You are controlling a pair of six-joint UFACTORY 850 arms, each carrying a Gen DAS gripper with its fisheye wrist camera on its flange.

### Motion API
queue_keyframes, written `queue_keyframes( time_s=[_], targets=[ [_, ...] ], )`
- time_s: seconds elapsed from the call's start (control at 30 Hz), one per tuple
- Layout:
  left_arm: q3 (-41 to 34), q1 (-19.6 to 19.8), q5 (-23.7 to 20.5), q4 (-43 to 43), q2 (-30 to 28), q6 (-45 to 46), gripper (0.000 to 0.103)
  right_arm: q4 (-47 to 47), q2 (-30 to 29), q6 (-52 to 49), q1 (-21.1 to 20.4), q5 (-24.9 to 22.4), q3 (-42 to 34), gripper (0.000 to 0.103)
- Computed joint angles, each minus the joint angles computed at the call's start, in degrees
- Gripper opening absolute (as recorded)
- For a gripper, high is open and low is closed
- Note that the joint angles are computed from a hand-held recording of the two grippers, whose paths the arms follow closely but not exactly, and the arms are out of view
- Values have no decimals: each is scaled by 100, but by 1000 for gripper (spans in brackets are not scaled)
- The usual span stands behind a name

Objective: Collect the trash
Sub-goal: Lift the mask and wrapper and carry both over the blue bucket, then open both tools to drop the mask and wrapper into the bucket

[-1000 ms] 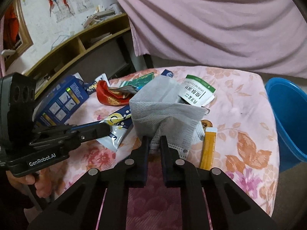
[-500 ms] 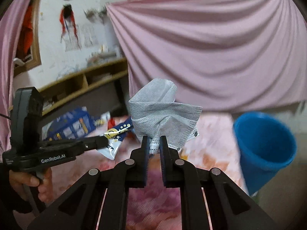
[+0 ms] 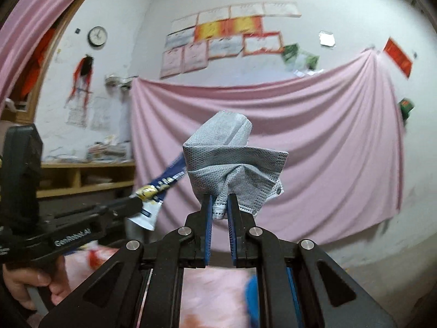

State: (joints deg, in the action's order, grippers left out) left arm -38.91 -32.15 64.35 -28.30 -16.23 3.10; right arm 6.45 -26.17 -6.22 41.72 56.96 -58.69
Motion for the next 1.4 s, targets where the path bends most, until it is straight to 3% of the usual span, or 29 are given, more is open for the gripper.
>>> queue_keyframes(
  time_s=[0.17,0.33,0.5,0.9,1.23,1.4],
  targets=[
    [-755,23,215,362,-744,77,4,120,-175,119,-368,267,-63,9],
    [-1603,14,-117,624,-1411,71,4,414,-436,-12,-618,391,-169,9],
    [-2189,3,-518,659,-1837,-14,4,519,-643,14,-821,75,-375,9],
    [-2908,139,-2105,708,-2236,-91,4,493,-961,264,-1033,-778,-629,9],
    [-3516,313,-3993,719,-2426,-386,4,-23,-1195,1051,-1206,-2083,-1048,10],
    [-3765,357,-4512,854,-2497,-550,4,-88,-1282,1214,-1245,-2557,-1212,12]
  ],
)
